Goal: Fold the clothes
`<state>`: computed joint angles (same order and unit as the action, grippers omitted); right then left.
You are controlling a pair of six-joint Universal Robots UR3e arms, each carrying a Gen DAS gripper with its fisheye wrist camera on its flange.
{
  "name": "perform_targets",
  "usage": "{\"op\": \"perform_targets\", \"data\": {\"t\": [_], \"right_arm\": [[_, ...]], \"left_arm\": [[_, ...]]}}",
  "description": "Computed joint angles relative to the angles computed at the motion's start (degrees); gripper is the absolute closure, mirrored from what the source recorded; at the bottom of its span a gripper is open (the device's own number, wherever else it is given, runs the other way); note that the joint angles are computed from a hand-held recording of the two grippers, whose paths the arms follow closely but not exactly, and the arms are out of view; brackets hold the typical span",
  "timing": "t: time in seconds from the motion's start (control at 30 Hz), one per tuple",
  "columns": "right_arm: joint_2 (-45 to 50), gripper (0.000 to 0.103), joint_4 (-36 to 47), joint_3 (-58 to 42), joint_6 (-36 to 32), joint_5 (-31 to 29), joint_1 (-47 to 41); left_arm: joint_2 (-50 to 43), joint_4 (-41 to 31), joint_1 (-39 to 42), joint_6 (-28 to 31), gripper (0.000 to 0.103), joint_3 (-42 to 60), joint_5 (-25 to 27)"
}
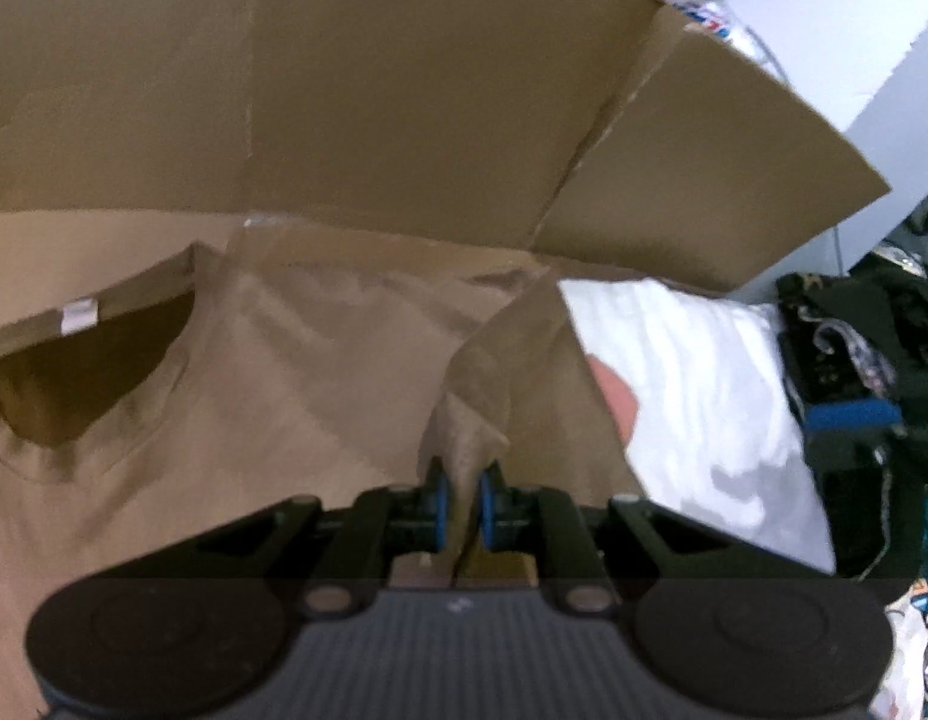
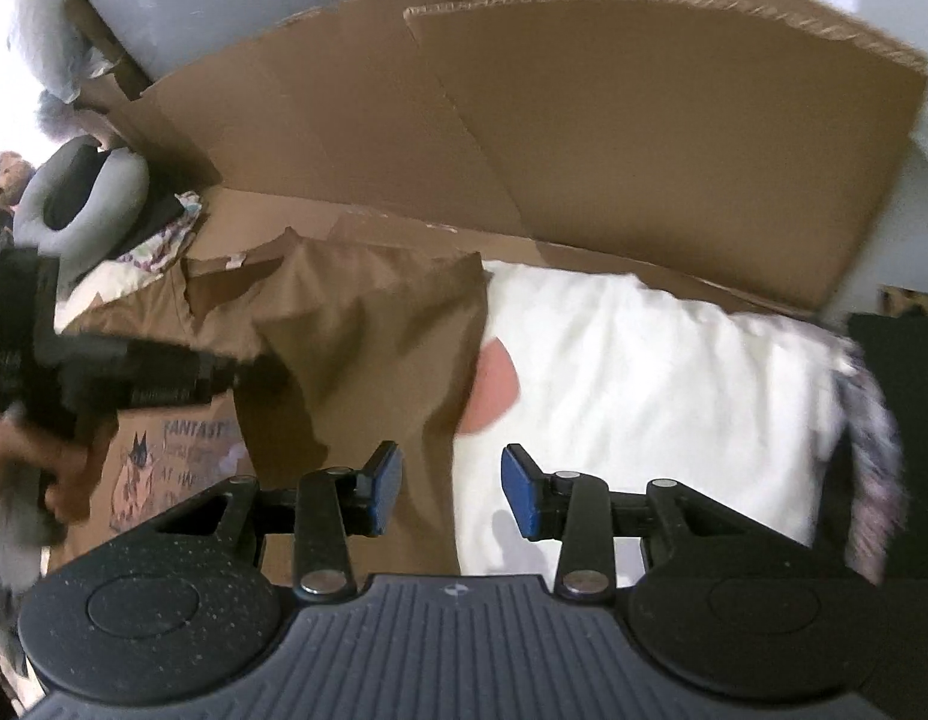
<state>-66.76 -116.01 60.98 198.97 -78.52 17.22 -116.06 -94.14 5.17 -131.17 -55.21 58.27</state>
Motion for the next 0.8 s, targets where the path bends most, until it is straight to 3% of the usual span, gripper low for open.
{"op": "perform_targets", "data": {"t": [0.3,0.63,0.8], "right_arm": [[12.60,0.059,-4.16,-10.28,-2.76,-0.51,-1.06],[20.63,0.059,-25.73,-6.24,6.01,0.76,-1.18],[25.30,0.059,-23.77,-12.04,5.66,2.43,-1.91]], "left_arm": [[1.57,7.67,0.49,0.86,0.093,-6.52,1.92],[1.74,8.53,1.79,-1.24,0.097,-7.82,4.15],[1.31,8.36,1.33,-2.62,0.098,-7.53,4.73]]}}
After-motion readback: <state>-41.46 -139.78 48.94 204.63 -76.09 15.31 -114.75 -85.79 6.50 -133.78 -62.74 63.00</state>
